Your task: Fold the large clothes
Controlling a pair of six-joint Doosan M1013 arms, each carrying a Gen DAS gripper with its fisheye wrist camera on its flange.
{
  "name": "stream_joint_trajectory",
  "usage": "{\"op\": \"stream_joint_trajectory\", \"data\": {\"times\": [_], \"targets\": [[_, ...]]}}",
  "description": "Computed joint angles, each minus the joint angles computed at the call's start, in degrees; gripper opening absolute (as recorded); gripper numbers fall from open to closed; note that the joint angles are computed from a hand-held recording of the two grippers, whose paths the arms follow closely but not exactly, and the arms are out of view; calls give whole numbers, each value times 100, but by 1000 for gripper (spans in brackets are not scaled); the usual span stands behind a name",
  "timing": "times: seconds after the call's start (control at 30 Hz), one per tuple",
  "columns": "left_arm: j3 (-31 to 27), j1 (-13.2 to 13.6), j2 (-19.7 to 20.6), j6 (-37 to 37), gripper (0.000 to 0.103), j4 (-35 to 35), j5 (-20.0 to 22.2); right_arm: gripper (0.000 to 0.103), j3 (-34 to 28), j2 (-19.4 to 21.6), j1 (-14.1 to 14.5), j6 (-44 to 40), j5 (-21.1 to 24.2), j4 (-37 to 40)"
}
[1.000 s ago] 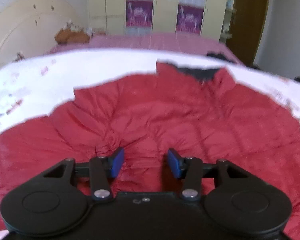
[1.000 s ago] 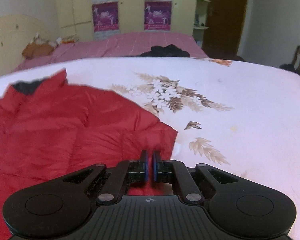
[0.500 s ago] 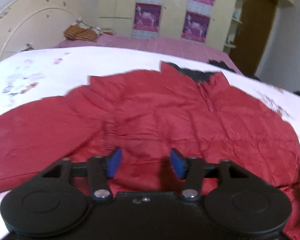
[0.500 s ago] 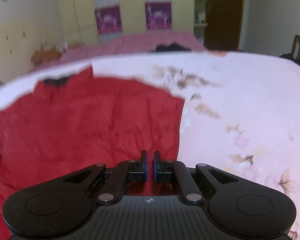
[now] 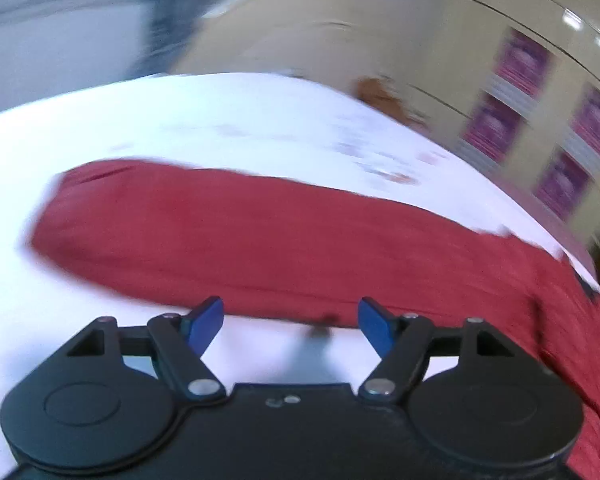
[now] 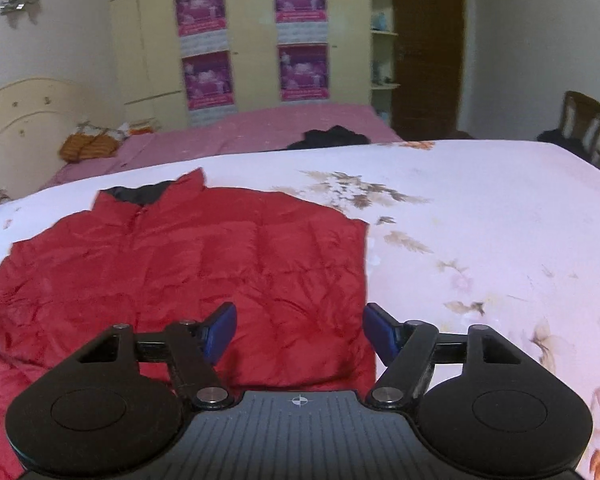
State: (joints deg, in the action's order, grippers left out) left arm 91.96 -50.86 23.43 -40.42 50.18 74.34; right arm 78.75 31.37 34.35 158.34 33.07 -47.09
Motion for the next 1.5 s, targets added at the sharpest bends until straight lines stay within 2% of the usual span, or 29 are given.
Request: {"op": "stream_joint_trajectory", "data": {"times": [0.13, 0.2, 0.33, 0.4, 0.47, 0.5, 0.57, 0.67, 0.77, 0.9, 1.07, 1.23, 1.4, 1.5], "targets": [[615, -125, -361, -1526, 59, 76, 51, 70, -129, 89, 37, 433, 425, -354], [725, -127, -430, -1898, 59, 142, 94, 70, -164, 107, 29, 641, 572, -484], [1036, -117, -539, -3110, 59, 566, -45, 70, -195, 114, -5, 816, 867, -598], [1122, -72, -552, -3564, 54, 730, -31, 70, -183, 97, -11, 882, 982, -658], [1180, -22, -567, -3927, 32, 654, 68, 70, -150, 64, -20, 916, 1051, -681], [1217, -5, -577, -4189, 28, 640, 91, 70, -124, 45, -19, 963, 1076, -717], [1313, 42, -606, -4498, 12, 717, -44, 70, -58, 4, -19, 1039, 1099, -778], [1224, 105, -581, -4035, 7, 832, -32, 70, 18, -34, -41, 952, 1086, -705], [1065, 10, -497, -3662, 7, 1017, 180, 70, 68, -46, -51, 893, 1073, -665], [640, 102, -298, -2453, 6, 1373, -30, 70, 107, -51, -67, 799, 953, -564], [19, 195, 43, -1076, 6, 1758, -703, 70, 135, -48, -91, 724, 830, -498], [-655, 305, 454, 88, 6, 1871, -1723, 70, 131, -45, -154, 501, 616, -213], [-1467, 374, 923, 1386, 6, 1484, -2480, 70, 155, -42, -186, 453, 395, -144], [-1916, 347, 1188, 2258, 6, 1102, -2736, 70, 186, -53, -228, 387, 283, -8]]}}
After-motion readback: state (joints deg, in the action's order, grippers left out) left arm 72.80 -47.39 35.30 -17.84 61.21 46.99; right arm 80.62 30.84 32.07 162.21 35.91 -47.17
